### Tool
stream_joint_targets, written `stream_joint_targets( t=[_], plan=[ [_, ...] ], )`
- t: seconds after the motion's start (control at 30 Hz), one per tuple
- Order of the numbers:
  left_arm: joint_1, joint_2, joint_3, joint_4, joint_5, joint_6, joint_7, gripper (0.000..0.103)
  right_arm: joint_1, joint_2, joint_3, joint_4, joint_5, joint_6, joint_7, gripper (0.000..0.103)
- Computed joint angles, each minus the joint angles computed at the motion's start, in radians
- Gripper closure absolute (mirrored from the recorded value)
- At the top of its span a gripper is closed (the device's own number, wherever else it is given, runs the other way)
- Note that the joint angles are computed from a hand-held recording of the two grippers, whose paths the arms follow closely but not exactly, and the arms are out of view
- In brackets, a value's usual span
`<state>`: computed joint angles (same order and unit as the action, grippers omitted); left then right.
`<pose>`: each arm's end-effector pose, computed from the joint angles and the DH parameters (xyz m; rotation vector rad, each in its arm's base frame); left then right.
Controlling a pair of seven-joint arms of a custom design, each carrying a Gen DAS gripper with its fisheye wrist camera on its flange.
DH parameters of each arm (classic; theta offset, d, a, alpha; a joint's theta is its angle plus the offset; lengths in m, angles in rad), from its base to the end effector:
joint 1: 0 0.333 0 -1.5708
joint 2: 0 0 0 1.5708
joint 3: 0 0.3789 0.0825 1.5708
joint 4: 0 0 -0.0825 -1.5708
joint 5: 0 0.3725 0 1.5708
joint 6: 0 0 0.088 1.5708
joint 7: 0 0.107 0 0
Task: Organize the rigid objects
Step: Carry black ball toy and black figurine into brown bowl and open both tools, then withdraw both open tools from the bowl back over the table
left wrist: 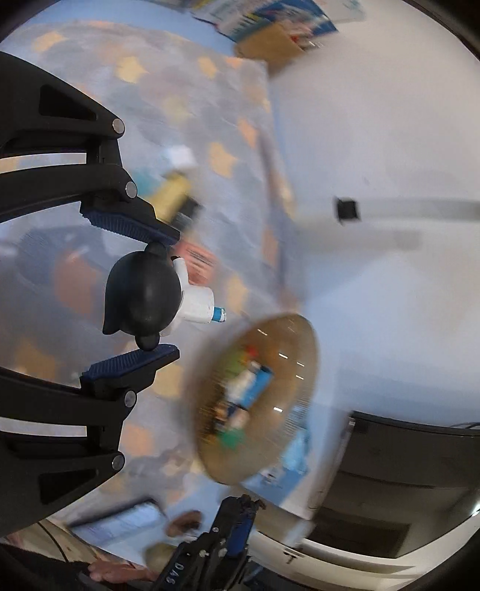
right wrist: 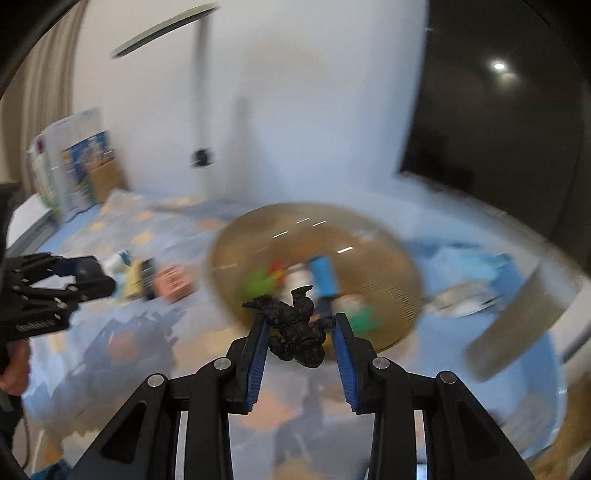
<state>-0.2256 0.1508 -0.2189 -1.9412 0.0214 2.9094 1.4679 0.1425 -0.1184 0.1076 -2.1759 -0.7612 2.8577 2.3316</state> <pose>0.5813 -0.2679 0.5744 -1.4850 2.1086 -0.9900 0.5095 0.1720 0.5921 -1.8291 1.5829 -0.8856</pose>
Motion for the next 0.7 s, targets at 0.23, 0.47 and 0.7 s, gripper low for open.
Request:
stream_joint_targets(
  t=[0.23,0.47,0.7],
  plan=[
    [-0.096,0.217,0.021,0.380,0.059,-0.131,-0.065,0.050,-0.014,0.084,-0.067,0.146,0.157,-0.054,-0.131,0.069],
    [-0.165,0.424,0.030,0.667,0.113,-0.305,-0.098,0.050,0.004,0.230,-0.109,0.250,0.331,-0.134,-0.295,0.069],
    [-0.218,0.457,0.077,0.693,0.169,-0.257,-0.115,0.028,0.045,0.273,-0.160,0.297,0.336,-0.123,-0.315,0.052]
  ],
)
